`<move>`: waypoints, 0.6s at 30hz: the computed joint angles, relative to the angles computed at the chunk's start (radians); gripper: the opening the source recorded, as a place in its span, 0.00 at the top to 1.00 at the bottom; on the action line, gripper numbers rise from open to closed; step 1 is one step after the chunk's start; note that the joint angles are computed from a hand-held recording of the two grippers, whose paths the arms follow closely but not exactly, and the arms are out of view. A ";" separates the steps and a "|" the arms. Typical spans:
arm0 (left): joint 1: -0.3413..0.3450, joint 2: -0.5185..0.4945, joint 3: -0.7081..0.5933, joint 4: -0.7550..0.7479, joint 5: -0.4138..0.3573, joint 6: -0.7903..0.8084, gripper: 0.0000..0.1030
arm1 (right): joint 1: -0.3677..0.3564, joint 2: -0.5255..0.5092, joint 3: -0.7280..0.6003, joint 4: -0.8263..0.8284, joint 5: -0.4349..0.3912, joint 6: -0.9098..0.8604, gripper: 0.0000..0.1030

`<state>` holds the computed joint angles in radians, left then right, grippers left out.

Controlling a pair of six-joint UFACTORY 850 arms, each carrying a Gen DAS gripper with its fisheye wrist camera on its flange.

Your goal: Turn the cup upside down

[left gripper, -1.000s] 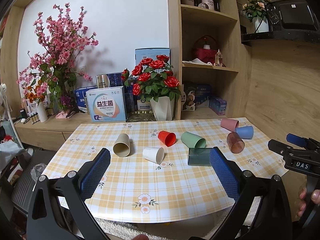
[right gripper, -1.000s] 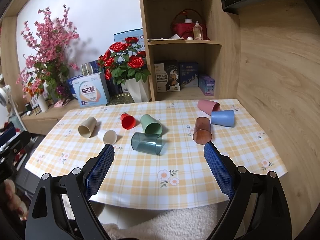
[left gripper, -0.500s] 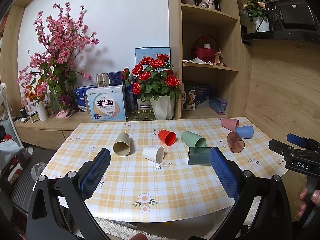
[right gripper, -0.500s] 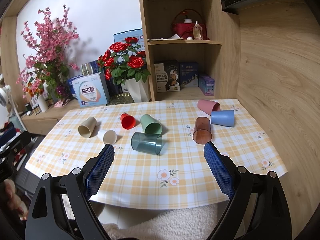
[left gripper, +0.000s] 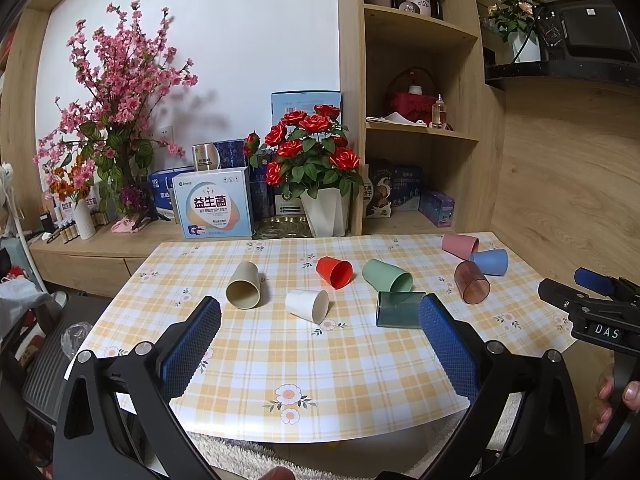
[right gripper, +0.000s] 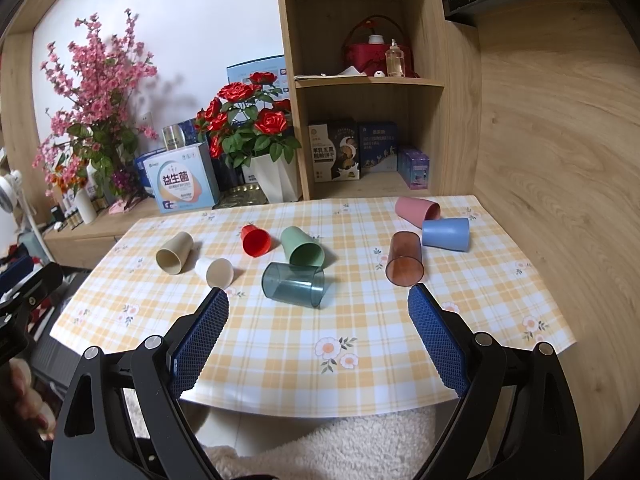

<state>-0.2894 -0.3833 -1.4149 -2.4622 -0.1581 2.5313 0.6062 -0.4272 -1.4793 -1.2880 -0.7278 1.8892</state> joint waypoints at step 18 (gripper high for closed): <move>0.001 -0.002 -0.003 0.008 0.001 -0.012 0.06 | 0.002 -0.001 0.003 -0.003 0.000 0.007 0.14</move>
<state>-0.2886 -0.3855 -1.4174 -2.4539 -0.1575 2.5195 0.6079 -0.4278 -1.4768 -1.2906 -0.7275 1.8959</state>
